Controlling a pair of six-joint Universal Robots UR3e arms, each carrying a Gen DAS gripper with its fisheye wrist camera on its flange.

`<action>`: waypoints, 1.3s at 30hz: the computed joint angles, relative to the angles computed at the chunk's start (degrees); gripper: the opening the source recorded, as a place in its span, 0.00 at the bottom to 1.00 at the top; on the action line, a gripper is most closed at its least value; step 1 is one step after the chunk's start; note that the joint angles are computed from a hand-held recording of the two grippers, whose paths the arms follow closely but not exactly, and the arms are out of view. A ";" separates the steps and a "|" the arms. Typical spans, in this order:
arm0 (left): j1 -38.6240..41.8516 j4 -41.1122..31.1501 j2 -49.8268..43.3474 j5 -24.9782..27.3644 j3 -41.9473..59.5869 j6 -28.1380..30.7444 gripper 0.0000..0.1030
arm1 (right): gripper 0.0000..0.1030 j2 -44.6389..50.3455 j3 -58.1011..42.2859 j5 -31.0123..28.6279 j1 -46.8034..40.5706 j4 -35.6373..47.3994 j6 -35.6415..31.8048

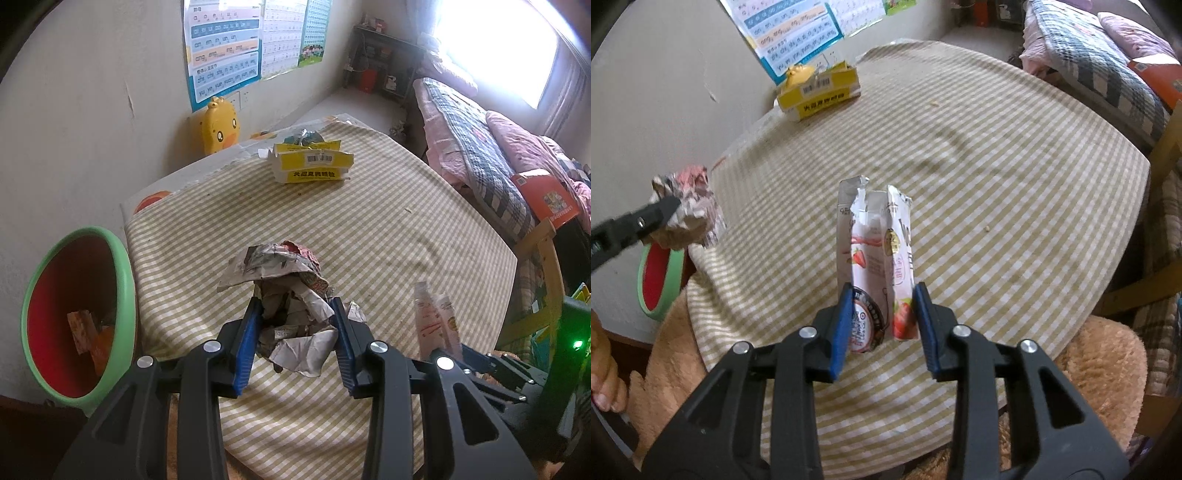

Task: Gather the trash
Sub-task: 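Lift the crumpled paper and white-pink wrapper and carry both toward the bucket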

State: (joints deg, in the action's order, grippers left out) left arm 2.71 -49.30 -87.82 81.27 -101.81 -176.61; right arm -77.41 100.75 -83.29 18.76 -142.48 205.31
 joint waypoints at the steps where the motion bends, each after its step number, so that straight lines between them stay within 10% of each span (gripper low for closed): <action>1: 0.12 -0.02 0.03 -0.08 -0.03 0.07 0.34 | 0.32 -0.49 0.09 0.27 -0.32 -0.08 0.31; 39: 19.05 -2.23 12.82 -8.39 -10.09 7.04 0.34 | 0.32 10.83 -32.79 -1.58 9.11 11.87 0.15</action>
State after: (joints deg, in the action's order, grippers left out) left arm 21.76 -51.53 -75.00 72.88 -111.90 -169.57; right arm -66.58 67.96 -84.87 27.87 -130.62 205.45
